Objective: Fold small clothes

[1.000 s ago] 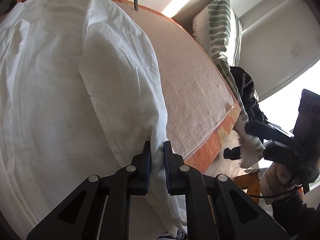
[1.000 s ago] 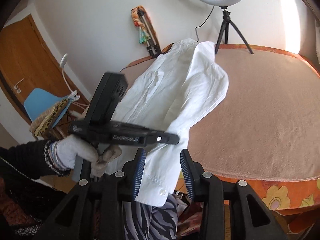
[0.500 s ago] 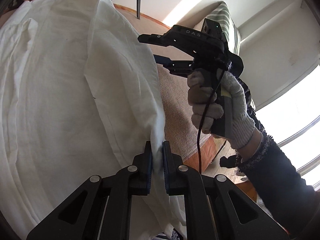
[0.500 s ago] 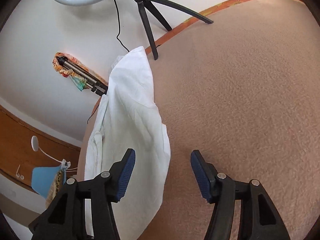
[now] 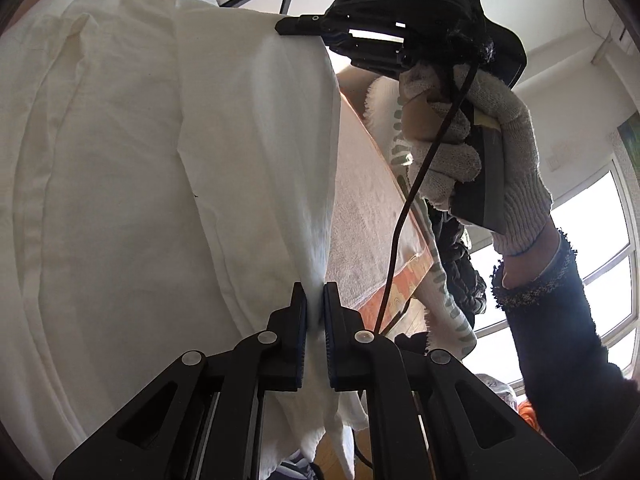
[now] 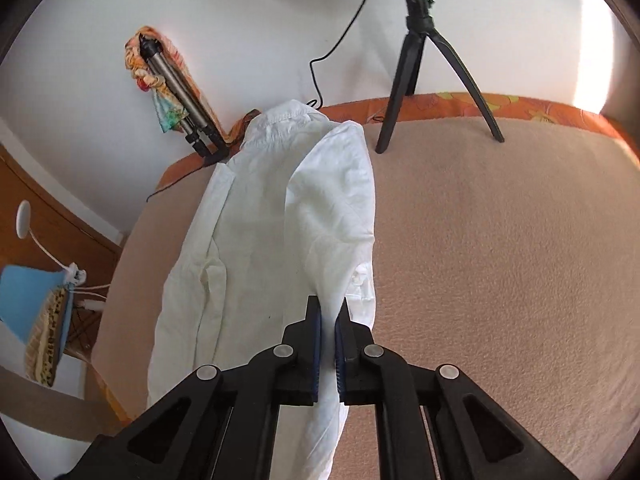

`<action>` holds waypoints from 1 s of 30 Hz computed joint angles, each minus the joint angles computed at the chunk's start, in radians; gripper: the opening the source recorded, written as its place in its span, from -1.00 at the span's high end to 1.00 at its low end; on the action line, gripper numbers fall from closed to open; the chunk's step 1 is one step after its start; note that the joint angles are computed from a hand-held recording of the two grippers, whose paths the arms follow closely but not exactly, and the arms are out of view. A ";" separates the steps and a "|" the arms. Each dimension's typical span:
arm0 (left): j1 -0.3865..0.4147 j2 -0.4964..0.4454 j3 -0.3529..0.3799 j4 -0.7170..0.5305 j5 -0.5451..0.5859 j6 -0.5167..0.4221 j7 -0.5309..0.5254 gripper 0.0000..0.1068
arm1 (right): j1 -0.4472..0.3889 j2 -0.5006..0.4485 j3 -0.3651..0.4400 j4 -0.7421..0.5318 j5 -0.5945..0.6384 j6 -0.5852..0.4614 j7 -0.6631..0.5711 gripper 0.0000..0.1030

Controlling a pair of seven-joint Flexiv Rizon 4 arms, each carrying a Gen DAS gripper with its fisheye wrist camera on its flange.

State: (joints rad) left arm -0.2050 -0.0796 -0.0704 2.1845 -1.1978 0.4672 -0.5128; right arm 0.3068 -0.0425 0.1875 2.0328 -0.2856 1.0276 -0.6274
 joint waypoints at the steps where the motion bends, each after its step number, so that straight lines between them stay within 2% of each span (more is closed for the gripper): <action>1: 0.008 -0.003 0.006 -0.001 -0.002 -0.017 -0.001 0.88 | 0.016 -0.023 0.003 -0.039 -0.034 -0.060 -0.007 0.93; 4: 0.033 -0.009 0.021 -0.001 -0.005 -0.041 -0.009 0.88 | 0.062 -0.099 0.005 -0.145 -0.086 -0.185 -0.041 0.93; 12: 0.087 -0.016 0.046 0.014 0.010 -0.045 -0.016 0.88 | 0.155 -0.306 -0.006 -0.364 -0.088 -0.301 -0.166 0.94; 16: 0.107 -0.027 0.049 0.009 0.037 -0.035 -0.032 0.88 | 0.175 -0.373 -0.014 -0.413 -0.056 -0.317 -0.190 0.94; 18: 0.114 -0.026 0.051 0.006 0.064 -0.029 -0.053 0.83 | 0.169 -0.391 -0.009 -0.416 -0.022 -0.292 -0.203 0.93; 19: 0.118 -0.029 0.052 0.002 0.079 -0.026 -0.067 0.78 | 0.159 -0.396 -0.001 -0.415 0.007 -0.271 -0.223 0.82; 20: 0.120 -0.027 0.052 0.003 0.087 -0.023 -0.083 0.70 | 0.157 -0.394 -0.003 -0.409 0.017 -0.257 -0.223 0.68; 21: 0.121 -0.025 0.051 0.005 0.088 -0.018 -0.090 0.53 | 0.149 -0.383 -0.003 -0.394 0.035 -0.227 -0.218 0.50; 22: 0.123 -0.024 0.052 0.005 0.089 -0.013 -0.094 0.45 | 0.133 -0.362 0.005 -0.367 0.068 -0.164 -0.216 0.28; 26: 0.142 -0.028 0.057 -0.005 0.106 -0.025 -0.088 0.40 | 0.100 -0.221 0.001 -0.197 0.102 0.048 -0.159 0.31; 30: 0.144 -0.021 0.057 -0.005 0.101 -0.014 -0.078 0.39 | 0.085 -0.028 0.004 0.027 0.026 0.125 -0.029 0.26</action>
